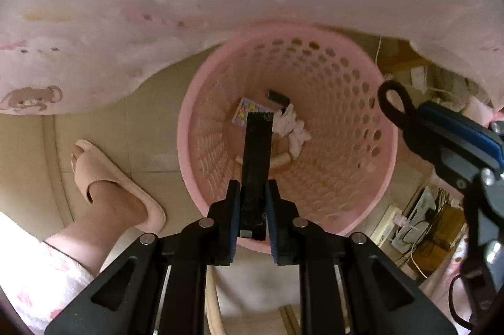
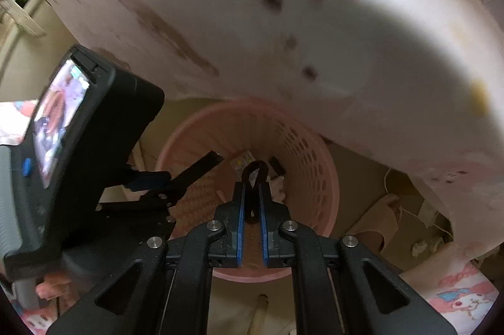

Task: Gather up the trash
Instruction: 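Open the left tool to drop the strip while the right tool releases the hair tie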

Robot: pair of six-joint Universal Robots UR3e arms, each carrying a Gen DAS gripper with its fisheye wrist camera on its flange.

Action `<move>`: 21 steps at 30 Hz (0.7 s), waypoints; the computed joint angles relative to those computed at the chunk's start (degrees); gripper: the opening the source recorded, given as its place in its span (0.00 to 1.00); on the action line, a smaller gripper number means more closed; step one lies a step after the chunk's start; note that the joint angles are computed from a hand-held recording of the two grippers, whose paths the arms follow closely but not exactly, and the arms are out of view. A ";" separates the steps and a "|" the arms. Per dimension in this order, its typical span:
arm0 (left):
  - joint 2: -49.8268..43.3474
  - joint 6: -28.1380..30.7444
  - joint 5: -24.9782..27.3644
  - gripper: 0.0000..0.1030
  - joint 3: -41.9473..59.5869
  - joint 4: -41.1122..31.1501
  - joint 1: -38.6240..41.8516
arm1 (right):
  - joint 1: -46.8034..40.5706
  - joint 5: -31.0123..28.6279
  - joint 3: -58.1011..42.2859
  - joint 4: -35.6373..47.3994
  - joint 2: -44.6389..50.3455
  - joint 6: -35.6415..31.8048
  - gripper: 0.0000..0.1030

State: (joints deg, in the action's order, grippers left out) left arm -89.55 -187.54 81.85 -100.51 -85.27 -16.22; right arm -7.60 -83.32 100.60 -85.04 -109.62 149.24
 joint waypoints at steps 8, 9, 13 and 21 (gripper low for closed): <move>-1.30 -0.06 -0.87 0.16 -2.72 0.38 1.46 | 3.91 -4.98 4.28 -6.65 4.79 4.90 0.09; -1.14 -0.02 -1.14 0.16 -2.76 0.30 1.72 | 3.83 -5.17 4.07 -6.67 5.45 5.30 0.09; -1.27 -0.54 -0.16 0.18 -2.33 0.27 1.36 | 2.92 -4.90 3.00 -5.43 6.07 5.83 0.21; -0.82 -1.43 0.95 0.29 -1.58 0.11 0.85 | 1.91 -4.95 2.75 -3.15 3.47 5.25 0.26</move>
